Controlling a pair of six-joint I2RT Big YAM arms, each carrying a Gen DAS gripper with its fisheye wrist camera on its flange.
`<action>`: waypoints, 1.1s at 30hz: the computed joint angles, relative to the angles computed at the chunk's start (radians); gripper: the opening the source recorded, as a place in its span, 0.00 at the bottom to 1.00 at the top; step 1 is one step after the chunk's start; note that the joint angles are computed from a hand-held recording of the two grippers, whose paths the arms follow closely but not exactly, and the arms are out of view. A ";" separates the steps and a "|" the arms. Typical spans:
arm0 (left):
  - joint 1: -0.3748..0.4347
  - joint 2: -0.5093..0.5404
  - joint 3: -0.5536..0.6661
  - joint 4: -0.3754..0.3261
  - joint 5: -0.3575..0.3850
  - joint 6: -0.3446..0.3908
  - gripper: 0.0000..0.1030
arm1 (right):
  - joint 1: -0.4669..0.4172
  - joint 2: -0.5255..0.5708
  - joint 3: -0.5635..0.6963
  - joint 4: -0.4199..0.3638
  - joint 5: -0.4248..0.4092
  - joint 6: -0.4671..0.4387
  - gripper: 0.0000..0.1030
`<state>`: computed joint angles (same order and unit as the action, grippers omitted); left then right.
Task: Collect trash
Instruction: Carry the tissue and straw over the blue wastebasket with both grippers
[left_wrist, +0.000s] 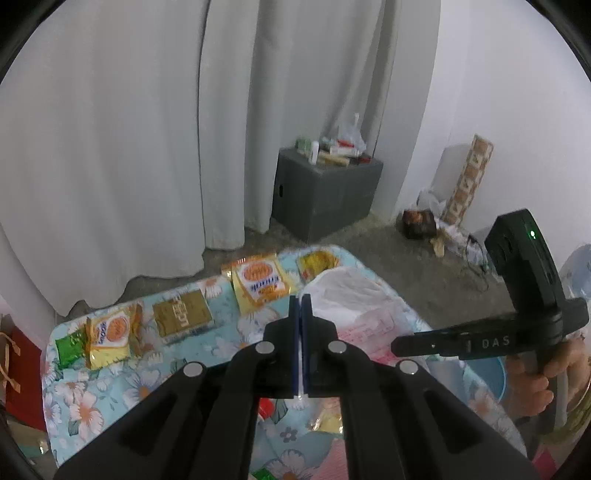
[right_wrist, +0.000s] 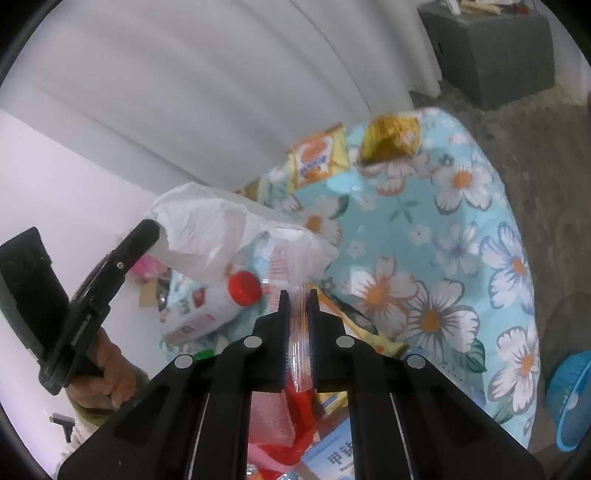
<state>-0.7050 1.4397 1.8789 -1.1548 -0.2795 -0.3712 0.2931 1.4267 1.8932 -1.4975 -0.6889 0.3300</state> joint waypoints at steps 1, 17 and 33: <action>-0.002 -0.006 -0.001 0.008 -0.007 0.001 0.01 | -0.005 -0.009 -0.001 0.010 -0.006 0.004 0.06; -0.066 -0.052 0.020 0.046 -0.073 0.008 0.01 | -0.136 -0.168 -0.058 0.060 -0.083 -0.005 0.05; -0.253 0.041 0.189 -0.008 -0.086 0.080 0.01 | -0.553 -0.402 -0.184 -0.082 -0.151 -0.176 0.05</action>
<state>-0.9585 1.4805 2.0676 -1.1629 -0.3651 -0.2912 -0.2595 1.0245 1.7088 -1.5793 -0.8403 0.1537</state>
